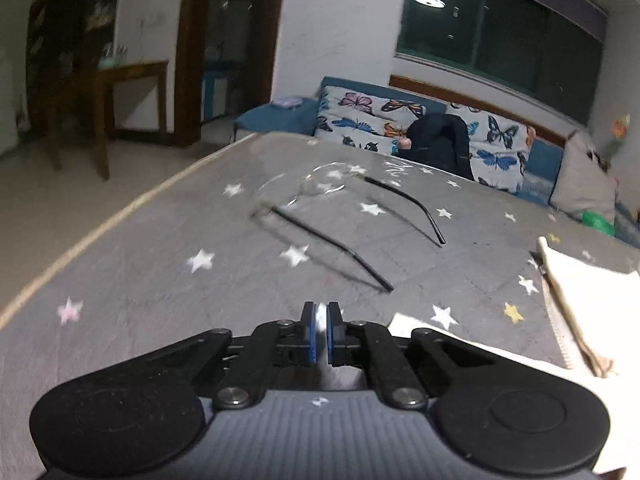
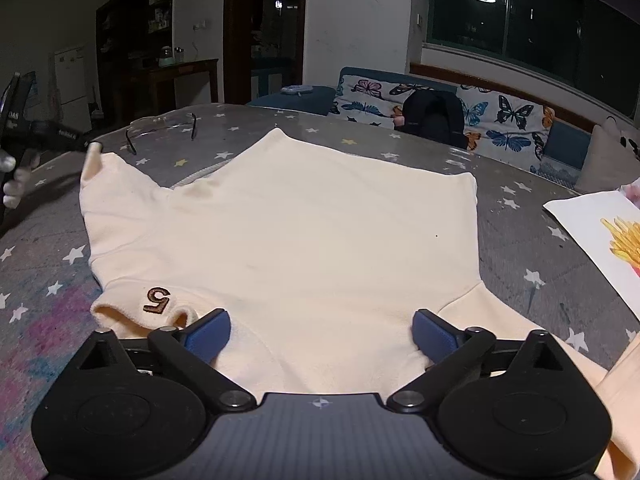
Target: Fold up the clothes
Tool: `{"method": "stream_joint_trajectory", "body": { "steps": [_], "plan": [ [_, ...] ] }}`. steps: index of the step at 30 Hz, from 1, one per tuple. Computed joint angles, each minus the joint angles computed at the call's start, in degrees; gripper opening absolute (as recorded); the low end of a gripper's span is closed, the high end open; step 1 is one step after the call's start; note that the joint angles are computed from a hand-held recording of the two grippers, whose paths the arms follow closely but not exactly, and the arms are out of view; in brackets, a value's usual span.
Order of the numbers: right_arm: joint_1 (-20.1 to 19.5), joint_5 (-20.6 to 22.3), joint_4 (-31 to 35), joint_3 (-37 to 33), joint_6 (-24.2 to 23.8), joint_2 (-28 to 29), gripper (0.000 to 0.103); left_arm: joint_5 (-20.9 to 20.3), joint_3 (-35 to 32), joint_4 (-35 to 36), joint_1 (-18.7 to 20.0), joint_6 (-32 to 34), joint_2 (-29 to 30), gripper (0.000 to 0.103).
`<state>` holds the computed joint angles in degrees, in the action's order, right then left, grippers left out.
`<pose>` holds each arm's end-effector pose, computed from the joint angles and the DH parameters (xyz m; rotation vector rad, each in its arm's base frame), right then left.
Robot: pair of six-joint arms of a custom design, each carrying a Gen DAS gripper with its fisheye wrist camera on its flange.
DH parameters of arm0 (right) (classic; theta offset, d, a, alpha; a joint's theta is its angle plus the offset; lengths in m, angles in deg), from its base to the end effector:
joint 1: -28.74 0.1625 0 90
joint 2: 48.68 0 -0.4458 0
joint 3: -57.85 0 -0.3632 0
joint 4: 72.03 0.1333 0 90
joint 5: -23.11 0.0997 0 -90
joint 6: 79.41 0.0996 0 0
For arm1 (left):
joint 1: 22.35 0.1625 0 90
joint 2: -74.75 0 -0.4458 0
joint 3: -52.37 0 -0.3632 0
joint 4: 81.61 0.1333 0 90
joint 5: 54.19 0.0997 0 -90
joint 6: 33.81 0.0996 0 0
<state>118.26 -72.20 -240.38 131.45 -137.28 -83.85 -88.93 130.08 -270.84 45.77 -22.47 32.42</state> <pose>0.1175 -0.7901 0.1815 1.2187 -2.3182 0.7712 -0.0689 -0.7489 0.3169 -0.0520 2.0492 -1.3028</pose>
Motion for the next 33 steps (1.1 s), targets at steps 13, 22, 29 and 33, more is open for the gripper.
{"method": "stream_joint_trajectory", "body": {
  "steps": [13, 22, 29, 33],
  "plan": [
    [0.06, -0.48, 0.27, -0.35, 0.55, 0.17, 0.103, 2.27, 2.12, 0.28, -2.02, 0.62, 0.98, 0.006],
    [0.34, 0.49, 0.65, -0.24, 0.72, -0.02, 0.103, 9.38, 1.97, -2.79, -3.02, 5.1, 2.02, 0.004],
    [2.08, 0.87, 3.07, -0.46, -2.03, 0.59, 0.103, 10.55, 1.39, -2.75, -3.3, 6.25, 2.18, 0.004],
    [2.12, -0.21, 0.2, 3.45, -7.86, -0.54, 0.103, 11.3, 0.97, -1.36, -3.21, 6.35, 2.29, 0.006]
  ]
}}
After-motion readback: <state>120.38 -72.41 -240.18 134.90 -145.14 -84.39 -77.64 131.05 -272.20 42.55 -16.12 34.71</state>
